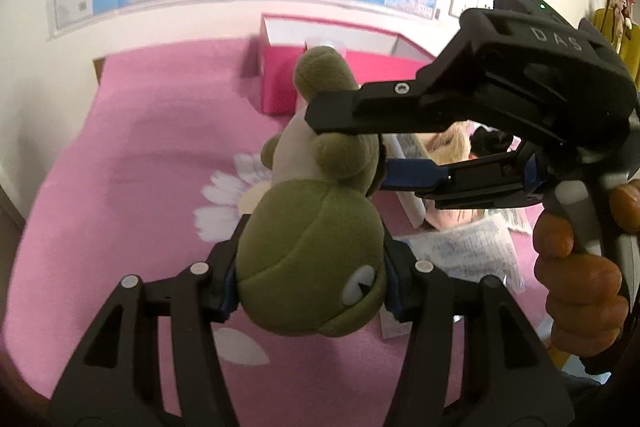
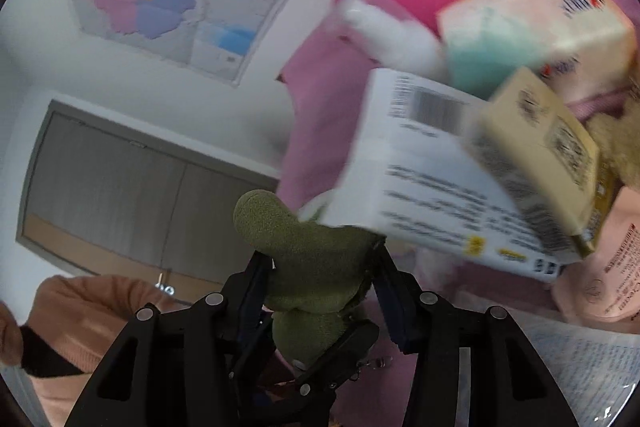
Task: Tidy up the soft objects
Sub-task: 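Carry the frog with the right gripper and release it into the box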
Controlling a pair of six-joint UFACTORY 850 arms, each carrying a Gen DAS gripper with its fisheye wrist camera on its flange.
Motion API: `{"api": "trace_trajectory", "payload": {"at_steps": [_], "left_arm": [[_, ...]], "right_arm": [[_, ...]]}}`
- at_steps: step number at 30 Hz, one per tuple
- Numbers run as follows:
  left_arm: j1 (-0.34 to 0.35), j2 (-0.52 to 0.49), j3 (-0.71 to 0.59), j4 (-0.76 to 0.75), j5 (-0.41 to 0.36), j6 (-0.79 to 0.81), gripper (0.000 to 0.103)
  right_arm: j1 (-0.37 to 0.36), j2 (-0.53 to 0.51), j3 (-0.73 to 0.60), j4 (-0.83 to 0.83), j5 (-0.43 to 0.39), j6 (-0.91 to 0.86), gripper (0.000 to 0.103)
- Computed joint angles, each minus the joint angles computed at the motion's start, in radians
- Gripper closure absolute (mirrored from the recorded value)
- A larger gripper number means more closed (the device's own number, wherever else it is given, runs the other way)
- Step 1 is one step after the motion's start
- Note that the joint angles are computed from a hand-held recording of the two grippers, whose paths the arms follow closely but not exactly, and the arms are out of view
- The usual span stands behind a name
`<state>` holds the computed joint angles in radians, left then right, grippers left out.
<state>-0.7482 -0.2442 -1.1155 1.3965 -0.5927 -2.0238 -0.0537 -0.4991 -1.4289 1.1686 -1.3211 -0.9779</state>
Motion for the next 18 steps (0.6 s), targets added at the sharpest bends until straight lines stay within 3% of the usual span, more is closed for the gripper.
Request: {"api": "trace_trajectory", "payload": {"at_steps": [11, 18], "left_arm": [[-0.045, 0.019, -0.083, 0.013, -0.148, 0.111, 0.045], [-0.032, -0.030, -0.194, 0.053, -0.113, 0.175, 0.045]], "right_arm": [[-0.010, 0.082, 0.002, 0.081, -0.058, -0.086, 0.052], [-0.069, 0.105, -0.016, 0.132, -0.075, -0.124, 0.052]]}}
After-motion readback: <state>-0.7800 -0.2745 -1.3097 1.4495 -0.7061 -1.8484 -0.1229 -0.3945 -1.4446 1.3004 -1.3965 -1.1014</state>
